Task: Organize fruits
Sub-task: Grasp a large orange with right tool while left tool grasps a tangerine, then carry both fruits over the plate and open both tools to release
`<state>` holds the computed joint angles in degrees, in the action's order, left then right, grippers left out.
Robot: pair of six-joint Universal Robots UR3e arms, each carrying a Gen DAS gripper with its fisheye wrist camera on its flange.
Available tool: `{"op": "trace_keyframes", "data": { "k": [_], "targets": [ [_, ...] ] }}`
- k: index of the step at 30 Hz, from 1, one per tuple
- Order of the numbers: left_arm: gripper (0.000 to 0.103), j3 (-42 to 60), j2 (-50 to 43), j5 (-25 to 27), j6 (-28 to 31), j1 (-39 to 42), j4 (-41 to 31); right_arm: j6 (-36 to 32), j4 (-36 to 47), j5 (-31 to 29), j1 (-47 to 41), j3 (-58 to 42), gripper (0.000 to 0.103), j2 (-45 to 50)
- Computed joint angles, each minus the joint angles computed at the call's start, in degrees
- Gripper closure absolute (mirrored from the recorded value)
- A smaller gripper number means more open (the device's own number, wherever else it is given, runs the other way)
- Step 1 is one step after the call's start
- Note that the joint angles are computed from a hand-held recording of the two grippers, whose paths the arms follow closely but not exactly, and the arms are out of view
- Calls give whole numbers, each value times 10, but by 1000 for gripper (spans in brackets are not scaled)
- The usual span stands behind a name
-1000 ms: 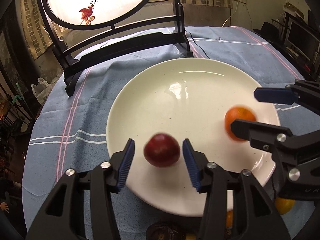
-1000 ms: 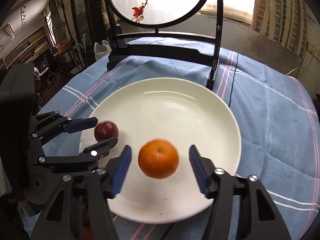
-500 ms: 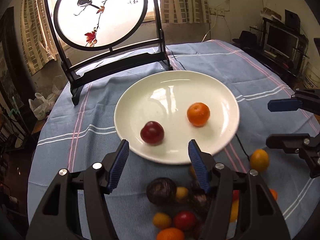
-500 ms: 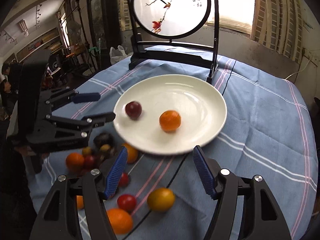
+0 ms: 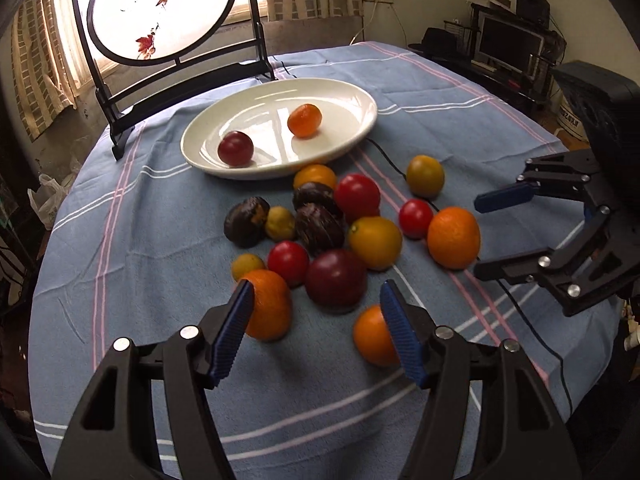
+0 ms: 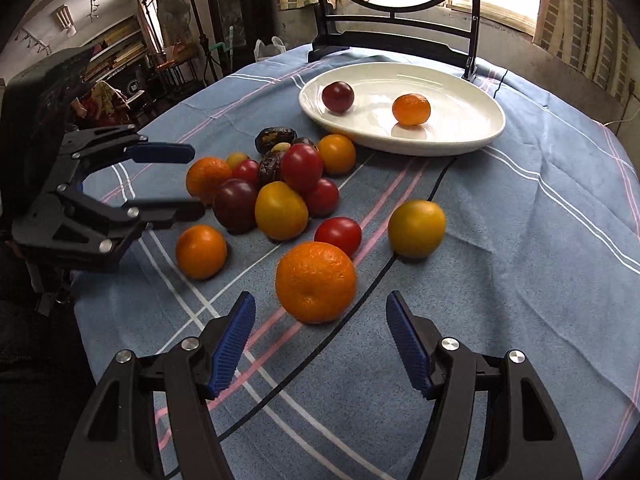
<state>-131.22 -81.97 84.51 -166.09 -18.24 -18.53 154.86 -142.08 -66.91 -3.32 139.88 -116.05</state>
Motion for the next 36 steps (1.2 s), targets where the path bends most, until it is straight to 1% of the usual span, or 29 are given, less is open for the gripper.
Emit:
{"op": "trace_keyframes", "data": {
  "k": [1, 2, 4, 5, 6, 10, 16, 19, 21, 22, 24, 27, 28, 29, 32, 36],
  "targets": [
    [38, -8, 0, 0, -4, -5, 8, 10, -19, -6, 9, -3, 35, 19],
    [35, -17, 3, -3, -8, -7, 19, 18, -30, -11, 17, -9, 35, 35],
    [34, -20, 8, -14, -9, -10, 13, 26, -45, -21, 29, -16, 38, 58],
    [34, -21, 8, -15, -13, -13, 12, 28, -49, -32, 39, -21, 50, 69],
    [34, -23, 7, -18, -14, -16, 13, 24, -50, -40, 47, -23, 59, 72],
    [34, -28, 10, -26, -16, -21, 7, 18, -54, -49, 46, -6, 59, 50],
    [34, -22, 10, -58, -13, -19, -27, -8, -8, -10, -14, 18, 60, -20],
    [34, -17, -10, -45, -15, -34, -10, -14, 0, -8, -21, 23, 59, -33],
    [35, -8, -21, -47, -25, -30, -12, -18, 5, -7, -22, 24, 60, -35],
    [36, -3, -26, -47, -29, -29, -14, -17, 4, -8, -22, 25, 60, -37],
    [46, 2, -32, -52, -28, -27, -22, -19, 8, -3, -25, 25, 60, -38],
    [54, 4, -40, -62, -18, -25, -29, -20, 12, 0, -31, 26, 59, -42],
    [62, 0, -38, -75, -13, -20, -29, -20, 12, -1, -31, 27, 60, -43],
    [66, -3, -35, -85, -13, -17, -27, -21, 13, 0, -32, 28, 60, -46],
    [66, -7, -34, -75, -18, -21, -7, -24, 25, 5, -39, 31, 60, -60],
    [66, -6, -3, -82, -8, -8, -15, -35, 56, 21, -54, 24, 60, -83]
  ]
}}
